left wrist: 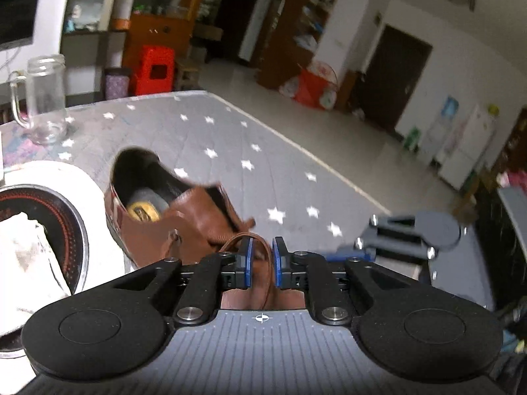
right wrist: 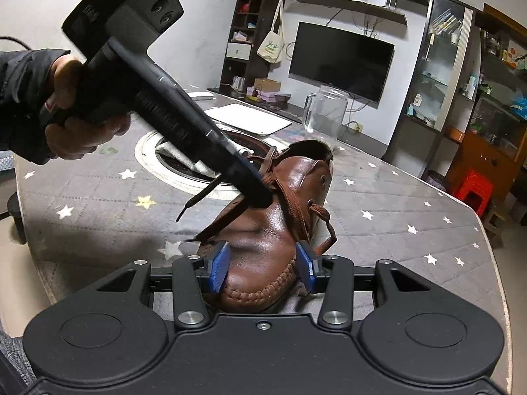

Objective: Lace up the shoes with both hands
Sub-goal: 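Pull the lace through the eyelet with the left gripper while the right gripper holds the shoe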

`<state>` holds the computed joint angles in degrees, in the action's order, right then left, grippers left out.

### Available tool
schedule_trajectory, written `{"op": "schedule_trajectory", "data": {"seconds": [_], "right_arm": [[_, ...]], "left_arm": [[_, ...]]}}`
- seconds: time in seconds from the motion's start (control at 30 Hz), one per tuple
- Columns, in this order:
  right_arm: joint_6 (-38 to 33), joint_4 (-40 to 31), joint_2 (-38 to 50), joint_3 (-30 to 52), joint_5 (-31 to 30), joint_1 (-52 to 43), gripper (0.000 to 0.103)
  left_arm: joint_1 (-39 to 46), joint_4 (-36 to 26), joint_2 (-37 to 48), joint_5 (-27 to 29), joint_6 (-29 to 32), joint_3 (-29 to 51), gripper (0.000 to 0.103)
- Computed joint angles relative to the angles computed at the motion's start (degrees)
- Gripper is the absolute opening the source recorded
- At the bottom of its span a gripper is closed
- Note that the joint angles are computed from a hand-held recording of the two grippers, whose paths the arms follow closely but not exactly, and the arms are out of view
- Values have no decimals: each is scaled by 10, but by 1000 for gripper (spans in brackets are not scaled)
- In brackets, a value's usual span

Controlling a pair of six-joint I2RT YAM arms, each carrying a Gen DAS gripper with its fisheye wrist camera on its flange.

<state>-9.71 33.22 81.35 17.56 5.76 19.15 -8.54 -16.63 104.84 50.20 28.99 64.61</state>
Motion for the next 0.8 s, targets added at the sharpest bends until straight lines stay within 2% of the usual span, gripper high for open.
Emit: {"op": "schedule_trajectory", "data": {"seconds": [0.1, 0.2, 0.3, 0.47, 0.6, 0.7, 0.77, 0.8], "right_arm": [[3, 8, 5, -1, 1, -1, 47], [4, 13, 4, -3, -1, -4, 48], [5, 14, 1, -5, -3, -7, 48], [2, 17, -3, -12, -6, -11, 48], [8, 20, -6, -17, -7, -9, 48], [7, 24, -6, -18, -7, -6, 48], [6, 26, -7, -19, -7, -4, 48], [6, 27, -7, -20, -6, -3, 49]], "left_arm": [[-3, 40, -21, 4, -46, -21, 13], [-8, 53, -36, -3, -53, -34, 13], [-16, 51, -64, -35, 1, -53, 13], [-11, 0, -85, -76, 132, -49, 13], [-8, -25, -79, -111, 170, -45, 13], [-4, -47, -63, -126, 154, -35, 21], [-2, -36, -60, -129, 139, -45, 34], [-2, -30, -59, -131, 131, -49, 35]]}}
